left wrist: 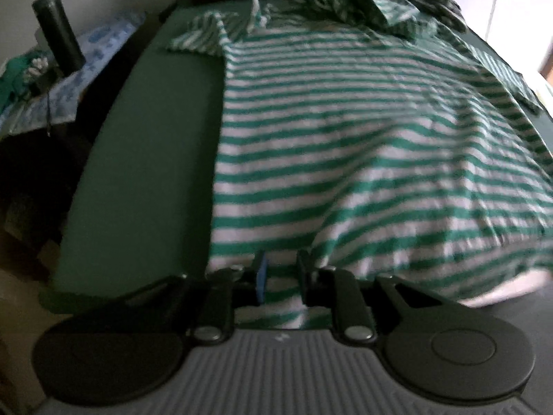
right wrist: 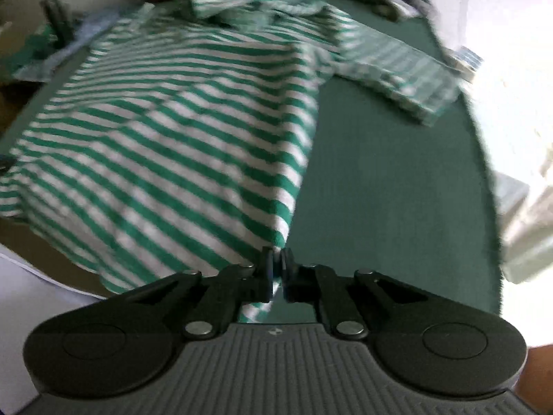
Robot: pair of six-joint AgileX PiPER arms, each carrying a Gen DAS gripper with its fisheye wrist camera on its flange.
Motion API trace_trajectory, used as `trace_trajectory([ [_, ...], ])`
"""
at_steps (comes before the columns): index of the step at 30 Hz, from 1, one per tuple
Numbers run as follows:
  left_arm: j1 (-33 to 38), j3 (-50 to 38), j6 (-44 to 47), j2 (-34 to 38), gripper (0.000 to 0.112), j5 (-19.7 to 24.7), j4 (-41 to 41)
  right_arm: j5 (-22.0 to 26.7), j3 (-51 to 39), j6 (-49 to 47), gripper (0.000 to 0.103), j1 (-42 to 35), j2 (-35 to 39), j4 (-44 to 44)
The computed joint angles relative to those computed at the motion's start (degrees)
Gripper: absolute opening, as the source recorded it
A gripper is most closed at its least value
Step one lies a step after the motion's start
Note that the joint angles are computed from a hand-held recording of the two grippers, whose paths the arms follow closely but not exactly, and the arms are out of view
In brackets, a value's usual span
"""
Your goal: Fold clothes
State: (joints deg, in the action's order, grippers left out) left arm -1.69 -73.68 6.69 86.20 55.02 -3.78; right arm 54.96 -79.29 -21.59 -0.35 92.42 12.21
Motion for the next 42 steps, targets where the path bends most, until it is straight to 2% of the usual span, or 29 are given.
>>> trace_trajectory([
  [2, 0.0, 0.7, 2.2, -1.1, 0.021, 1.7, -0.2, 1.6, -1.2, 0.8, 0.003, -1.5, 0.0, -3.2],
  [5, 1.2, -2.7, 5.2, 3.0, 0.023, 10.6, -2.8, 4.2, -2.9, 3.1, 0.004, -1.0, 1.1, -5.5],
  [6, 0.9, -2.8, 5.2, 3.6, 0.018, 11.3, -1.6, 5.1, -3.6, 3.6, 0.006, -0.6, 1.8, -5.3],
  [7, 0.5, -2.3, 5.9, 2.9, 0.013, 10.2, -0.5, 5.3, -4.7, 2.9, 0.011, -0.1, 2.4, -4.4],
  [8, 0.7, -2.7, 7.0, 2.0, 0.013, 9.1, -0.8, 5.3, -5.7, 2.4, 0.025, 0.4, 2.8, -3.6],
  [10, 3.4, -6.7, 11.4, 1.9, 0.015, 10.0, -6.6, 1.5, -5.0, 5.4, 0.045, 2.6, 1.3, -5.7],
  [12, 5.6, -11.7, 15.4, 3.1, 0.03, 11.5, -12.0, -3.1, -4.1, 7.8, 0.045, 5.4, 0.2, -9.7],
  [13, 5.7, -13.2, 16.1, 3.9, 0.039, 10.3, -12.8, -4.8, -4.2, 7.3, 0.045, 5.8, 0.5, -9.4],
  [14, 5.7, -14.7, 16.8, 4.7, 0.042, 8.9, -13.6, -5.3, -5.1, 5.5, 0.045, 5.7, 1.4, -6.9],
  [16, 5.9, -16.9, 16.8, 7.5, 0.042, 6.7, -15.2, -3.3, -8.7, 3.1, 0.041, 5.1, 5.3, -1.9],
  [21, 5.1, -18.9, 16.6, 13.2, 0.042, 4.1, -14.2, -0.9, -10.8, 9.4, 0.038, 6.5, 9.6, 3.0],
  [24, 5.6, -19.5, 18.2, 14.8, 0.042, 6.0, -14.0, 0.5, -9.0, 13.0, 0.038, 7.7, 8.0, 5.9],
  [27, 6.7, -20.9, 21.4, 16.2, 0.042, 9.8, -14.6, 2.2, -9.0, 15.8, 0.038, 9.8, 7.5, 6.8],
  [31, 6.9, -23.5, 27.0, 18.0, 0.045, 12.7, -15.7, 6.7, -12.7, 13.0, 0.038, 9.1, 9.6, 10.8],
  [32, 6.4, -24.0, 28.1, 18.2, 0.046, 12.0, -16.1, 7.6, -13.7, 12.7, 0.038, 8.6, 10.1, 11.8],
  [33, 5.9, -24.8, 28.9, 18.7, 0.048, 11.0, -16.7, 6.4, -14.2, 13.2, 0.039, 8.3, 10.2, 10.5],
  [35, 4.2, -27.1, 29.1, 20.2, 0.066, 8.4, -18.9, 3.5, -16.5, 18.2, 0.047, 8.6, 10.8, 2.9],
  [37, 1.9, -31.6, 28.7, 23.3, 0.073, 5.9, -20.4, 2.1, -20.2, 26.2, 0.052, 7.4, 13.1, -5.3],
  [39, -1.7, -37.7, 28.3, 26.9, 0.073, 5.3, -21.1, 1.8, -24.7, 34.1, 0.052, 6.2, 16.2, -13.6],
  [42, -7.2, -50.9, 27.5, 34.2, 0.073, 6.8, -20.6, 0.2, -32.9, 38.9, 0.052, 1.8, 22.9, -18.2],
])
